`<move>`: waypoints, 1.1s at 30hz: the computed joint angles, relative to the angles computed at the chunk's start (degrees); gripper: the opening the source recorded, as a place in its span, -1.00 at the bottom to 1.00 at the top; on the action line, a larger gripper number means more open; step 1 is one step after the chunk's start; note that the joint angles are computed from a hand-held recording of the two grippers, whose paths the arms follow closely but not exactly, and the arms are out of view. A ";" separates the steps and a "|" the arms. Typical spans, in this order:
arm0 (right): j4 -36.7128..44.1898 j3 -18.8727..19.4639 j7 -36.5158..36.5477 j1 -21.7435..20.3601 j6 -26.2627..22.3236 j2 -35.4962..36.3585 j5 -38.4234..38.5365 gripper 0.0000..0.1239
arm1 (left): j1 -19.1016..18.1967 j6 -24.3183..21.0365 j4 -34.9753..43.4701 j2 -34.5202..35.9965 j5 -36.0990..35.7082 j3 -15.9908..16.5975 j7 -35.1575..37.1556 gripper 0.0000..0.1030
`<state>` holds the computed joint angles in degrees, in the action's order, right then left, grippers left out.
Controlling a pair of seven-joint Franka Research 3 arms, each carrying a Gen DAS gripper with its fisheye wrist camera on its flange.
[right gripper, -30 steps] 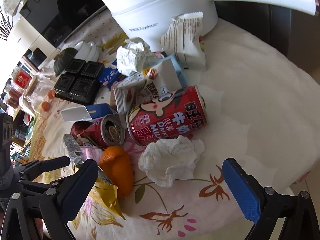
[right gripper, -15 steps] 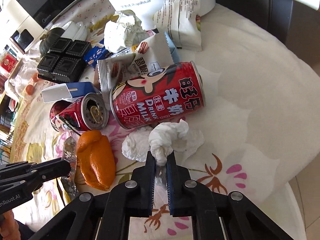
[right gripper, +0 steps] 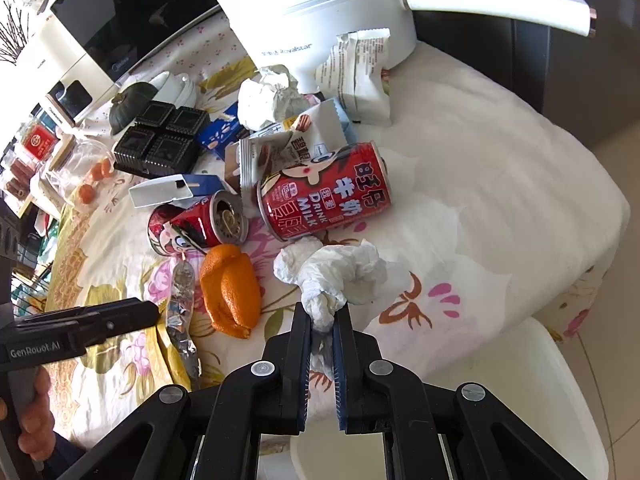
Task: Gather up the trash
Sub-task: 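Carry the yellow wrapper and tissue over the white bin and release both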
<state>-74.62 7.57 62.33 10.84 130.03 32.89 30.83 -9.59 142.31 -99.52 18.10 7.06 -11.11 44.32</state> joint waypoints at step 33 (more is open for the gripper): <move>-15.28 -3.40 -4.87 -3.87 1.55 -12.15 2.27 -0.80 | -4.33 9.67 9.15 7.08 -10.47 -7.83 18.13 -1.00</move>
